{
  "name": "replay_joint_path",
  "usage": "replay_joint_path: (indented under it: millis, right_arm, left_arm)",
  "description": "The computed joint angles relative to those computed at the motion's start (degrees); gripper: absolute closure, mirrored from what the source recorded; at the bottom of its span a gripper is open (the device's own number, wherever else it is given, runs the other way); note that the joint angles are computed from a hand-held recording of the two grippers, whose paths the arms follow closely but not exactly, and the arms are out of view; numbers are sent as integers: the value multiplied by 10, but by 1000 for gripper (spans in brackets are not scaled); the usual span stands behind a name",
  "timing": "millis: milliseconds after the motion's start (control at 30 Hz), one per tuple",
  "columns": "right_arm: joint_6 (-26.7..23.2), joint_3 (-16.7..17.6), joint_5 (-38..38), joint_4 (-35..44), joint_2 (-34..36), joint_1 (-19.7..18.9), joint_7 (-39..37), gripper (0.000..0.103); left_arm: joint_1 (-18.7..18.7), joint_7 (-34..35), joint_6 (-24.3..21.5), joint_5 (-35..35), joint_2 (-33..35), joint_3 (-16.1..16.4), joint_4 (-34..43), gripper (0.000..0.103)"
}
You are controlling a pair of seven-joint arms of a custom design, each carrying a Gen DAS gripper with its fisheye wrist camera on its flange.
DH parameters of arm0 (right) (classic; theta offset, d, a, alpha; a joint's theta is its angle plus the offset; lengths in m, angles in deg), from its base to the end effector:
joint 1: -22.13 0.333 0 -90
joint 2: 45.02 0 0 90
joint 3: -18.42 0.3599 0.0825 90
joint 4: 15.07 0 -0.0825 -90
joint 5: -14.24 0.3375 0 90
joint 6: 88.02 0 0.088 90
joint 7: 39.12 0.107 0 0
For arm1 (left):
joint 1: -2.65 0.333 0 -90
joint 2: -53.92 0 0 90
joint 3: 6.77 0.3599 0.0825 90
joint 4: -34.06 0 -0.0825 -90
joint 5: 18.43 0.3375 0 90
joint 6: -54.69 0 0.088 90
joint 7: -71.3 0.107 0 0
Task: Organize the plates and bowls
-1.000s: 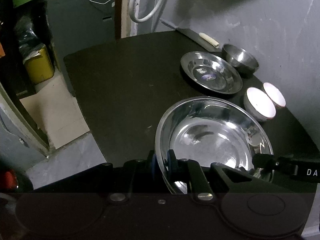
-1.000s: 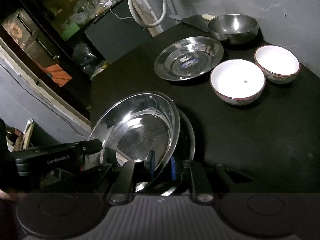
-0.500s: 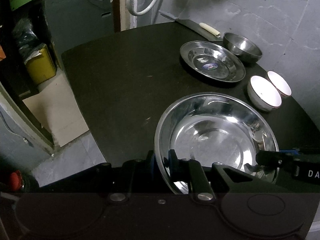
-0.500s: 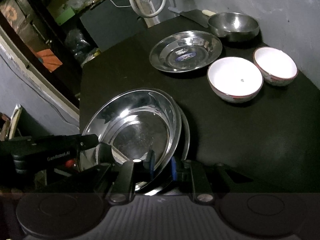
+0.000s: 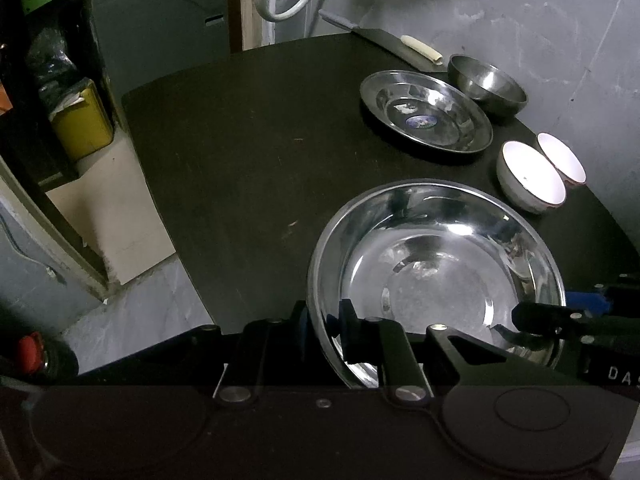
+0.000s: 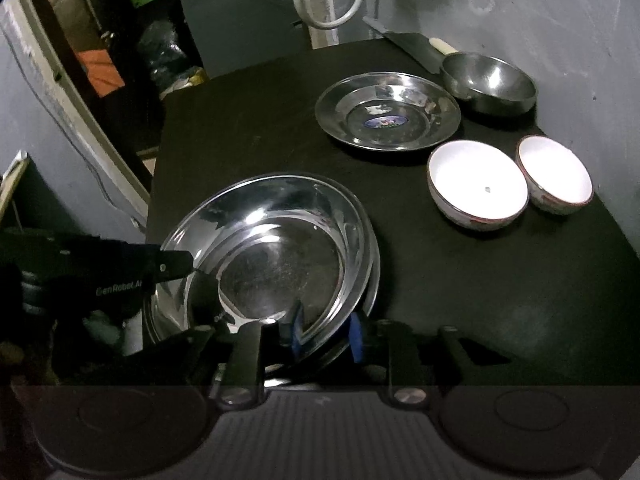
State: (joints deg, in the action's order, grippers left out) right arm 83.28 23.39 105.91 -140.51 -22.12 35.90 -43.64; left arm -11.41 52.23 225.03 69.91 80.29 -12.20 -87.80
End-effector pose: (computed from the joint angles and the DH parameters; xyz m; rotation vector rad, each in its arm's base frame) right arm 0.5193 0.0994 0.2844 -2.1497 1.4194 -0.2573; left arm 0.4941 -0.2446 0.2780 -2.0163 1.8399 -0.6226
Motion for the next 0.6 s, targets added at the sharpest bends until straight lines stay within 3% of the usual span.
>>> replay_joint_path:
  millis: [200, 367, 433, 533, 600]
  right_arm:
    - [21, -4, 17, 4, 4, 12, -32, 65]
    - [17, -2, -5, 3, 9, 5, -7, 64]
    - [16, 0, -7, 3, 10, 1, -4, 63]
    - [15, 1, 2, 7, 11, -4, -11, 52]
    - [10, -2, 13, 10, 12, -6, -17, 45]
  left_arm:
    - [1, -11, 2, 6, -2, 1, -1, 85]
    - [3, -15, -1, 8, -1, -2, 2, 84]
    - [5, -14, -1, 3, -1, -3, 3, 76]
    - [5, -45, 1, 25, -2, -2, 8, 61]
    - [8, -61, -3, 39, -3, -5, 14, 43]
